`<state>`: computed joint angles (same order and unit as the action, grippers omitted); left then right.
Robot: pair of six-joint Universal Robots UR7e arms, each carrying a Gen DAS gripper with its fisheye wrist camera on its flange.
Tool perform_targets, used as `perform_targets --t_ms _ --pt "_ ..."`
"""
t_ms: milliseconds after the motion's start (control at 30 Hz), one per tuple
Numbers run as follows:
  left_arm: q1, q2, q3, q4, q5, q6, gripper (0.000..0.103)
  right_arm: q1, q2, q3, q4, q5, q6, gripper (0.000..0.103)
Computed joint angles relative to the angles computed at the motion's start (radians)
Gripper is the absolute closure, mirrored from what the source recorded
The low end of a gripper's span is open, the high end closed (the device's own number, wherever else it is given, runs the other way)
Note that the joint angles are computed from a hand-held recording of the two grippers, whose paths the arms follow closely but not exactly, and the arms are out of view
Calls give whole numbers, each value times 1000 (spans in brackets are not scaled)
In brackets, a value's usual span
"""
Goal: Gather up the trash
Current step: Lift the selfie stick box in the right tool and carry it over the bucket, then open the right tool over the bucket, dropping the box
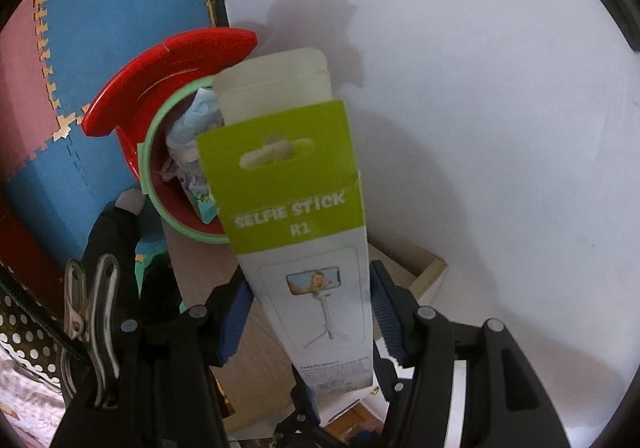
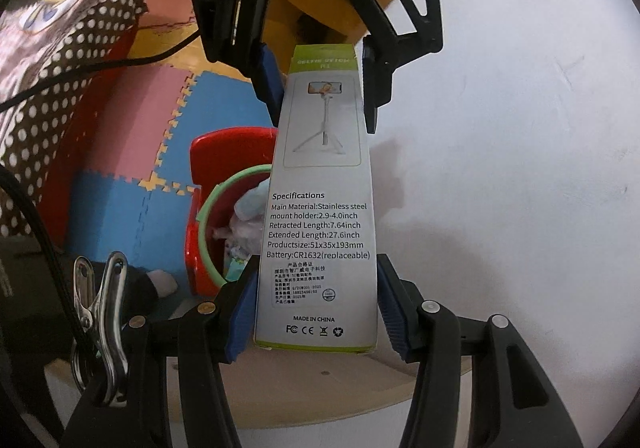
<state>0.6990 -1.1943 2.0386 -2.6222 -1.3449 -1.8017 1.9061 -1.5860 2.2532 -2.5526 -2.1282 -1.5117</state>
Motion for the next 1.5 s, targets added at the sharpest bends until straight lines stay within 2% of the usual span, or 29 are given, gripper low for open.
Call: perform_targets --t_ms 100,167,300,367,400,467,567,733,900,1000,1067,1100,1133,1167,1233,1333,1400,1500 --pt "46 16 -25 23 -55 64 44 21 34 1 -6 -43 104 48" --pt "82 33 -70 104 -102 129 44 34 55 12 -24 -69 189 48" --pt "145 94 -187 334 -161 303 45 91 131 2 63 -170 584 48" --pt "174 122 -201 356 -186 358 46 107 186 -4 120 -201 793 48" --pt "189 139 -207 357 -198 392 46 109 209 -9 140 -208 879 48" --pt "211 177 -218 356 -207 445 46 97 240 7 111 -217 957 48" --pt "242 245 -231 327 -224 543 47 50 300 76 -55 -251 992 48" --pt "299 368 -279 336 -286 639 47 -40 410 135 -293 -290 952 48" --pt "321 456 -369 451 -274 697 46 -121 493 138 -353 -308 1055 47" --pt "322 453 -373 471 -202 646 45 -151 525 132 -382 -296 1095 47" --pt "313 439 -373 492 -146 598 39 -176 539 114 -360 -262 1111 46" --pt "309 428 -368 495 -123 574 29 -189 537 106 -344 -235 1111 43" --pt "307 419 -360 482 -118 561 23 -203 539 94 -323 -202 1110 34" --pt "306 405 -344 453 -121 542 21 -217 536 79 -289 -166 1102 24" --pt "303 380 -314 392 -142 515 14 -224 533 58 -247 -140 1101 21" --pt "293 356 -312 402 -149 490 11 -220 500 51 -222 -107 1102 21" --pt "283 334 -314 434 -157 482 11 -225 472 39 -162 -69 1117 21" --pt "262 314 -337 488 -152 459 11 -225 427 -1 27 -38 1234 21"
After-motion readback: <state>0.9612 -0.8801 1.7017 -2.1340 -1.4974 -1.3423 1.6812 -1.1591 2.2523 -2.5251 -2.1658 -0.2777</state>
